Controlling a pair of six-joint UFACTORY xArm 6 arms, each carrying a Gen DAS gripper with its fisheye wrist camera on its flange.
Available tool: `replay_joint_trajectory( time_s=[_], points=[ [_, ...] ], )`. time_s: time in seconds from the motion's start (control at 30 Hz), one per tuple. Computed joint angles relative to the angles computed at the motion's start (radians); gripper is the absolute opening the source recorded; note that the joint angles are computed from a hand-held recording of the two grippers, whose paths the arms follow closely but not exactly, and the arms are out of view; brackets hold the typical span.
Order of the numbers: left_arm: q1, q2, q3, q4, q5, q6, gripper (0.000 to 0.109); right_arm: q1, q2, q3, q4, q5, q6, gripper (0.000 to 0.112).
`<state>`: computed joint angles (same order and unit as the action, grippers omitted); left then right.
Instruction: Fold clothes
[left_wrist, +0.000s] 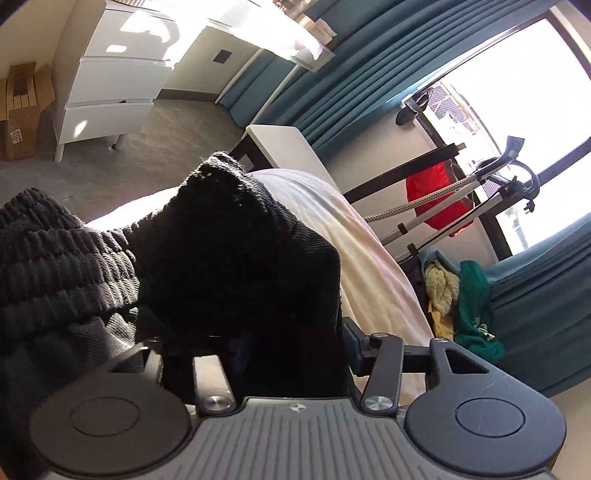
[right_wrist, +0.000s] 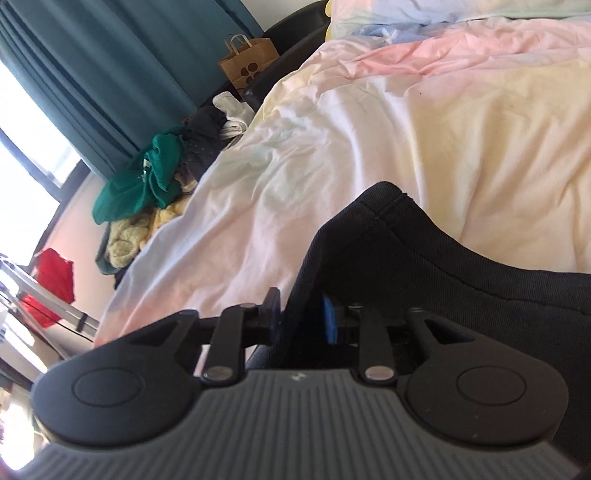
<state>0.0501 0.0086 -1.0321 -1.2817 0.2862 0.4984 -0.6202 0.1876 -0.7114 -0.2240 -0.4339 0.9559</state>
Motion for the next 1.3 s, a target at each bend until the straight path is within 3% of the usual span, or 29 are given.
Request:
replay_joint_trajectory(
  time_s=[0.03, 0.13, 0.2, 0.27, 0.4, 0.47, 0.53, 0.6, 0.67, 0.77, 0.87, 0.9, 0.93, 1.0, 1.2, 1.3],
  points=[
    [0.009, -0.056, 0.048, -0.076, 0.014, 0.088, 0.074, -0.032, -0.027, 0.041, -0.064, -0.053, 0.064, 0.047],
    [0.029, -0.223, 0.202, -0.267, 0.035, 0.276, 0.084, -0.131, -0.094, 0.205, -0.166, -0.3, 0.19, 0.055],
    [0.057, -0.325, 0.313, -0.323, 0.077, 0.278, 0.084, -0.167, -0.124, 0.316, -0.139, -0.431, 0.263, 0.055],
    [0.099, -0.423, 0.423, -0.338, 0.129, 0.232, 0.084, -0.241, -0.132, 0.418, -0.196, -0.549, 0.403, 0.055],
    [0.214, -0.538, 0.589, -0.309, 0.258, 0.162, 0.084, -0.372, -0.169, 0.542, -0.314, -0.607, 0.472, 0.055],
    [0.25, -0.543, 0.626, -0.277, 0.288, 0.145, 0.084, -0.457, -0.143, 0.531, -0.444, -0.603, 0.54, 0.055],
    [0.263, -0.507, 0.624, -0.324, 0.305, 0.204, 0.083, -0.519, -0.084, 0.499, -0.56, -0.626, 0.585, 0.055],
    [0.236, -0.457, 0.604, -0.456, 0.272, 0.308, 0.084, -0.552, 0.004, 0.447, -0.652, -0.671, 0.605, 0.055],
    [0.188, -0.402, 0.565, -0.587, 0.216, 0.408, 0.084, -0.519, 0.081, 0.411, -0.631, -0.714, 0.562, 0.054],
    [0.116, -0.308, 0.475, -0.792, 0.123, 0.6, 0.08, -0.448, 0.124, 0.353, -0.577, -0.681, 0.507, 0.048],
    [0.043, -0.191, 0.341, -0.849, -0.026, 0.637, 0.055, -0.346, 0.111, 0.362, -0.382, -0.672, 0.356, 0.034],
    [0.029, -0.164, 0.311, -0.813, -0.062, 0.593, 0.038, -0.311, 0.11, 0.362, -0.317, -0.671, 0.305, 0.014],
    [0.019, -0.142, 0.288, -0.736, -0.089, 0.519, 0.025, -0.283, 0.104, 0.368, -0.263, -0.669, 0.265, 0.012],
    [0.033, -0.15, 0.288, -0.604, -0.074, 0.409, 0.016, -0.235, 0.086, 0.38, -0.169, -0.665, 0.209, 0.011],
    [0.071, -0.27, 0.316, -0.318, -0.034, 0.179, 0.011, -0.188, -0.049, 0.455, -0.052, -0.658, 0.134, 0.01],
    [0.085, -0.371, 0.354, -0.111, -0.022, 0.034, 0.011, -0.237, -0.105, 0.502, -0.116, -0.665, 0.178, 0.01]
  ],
)
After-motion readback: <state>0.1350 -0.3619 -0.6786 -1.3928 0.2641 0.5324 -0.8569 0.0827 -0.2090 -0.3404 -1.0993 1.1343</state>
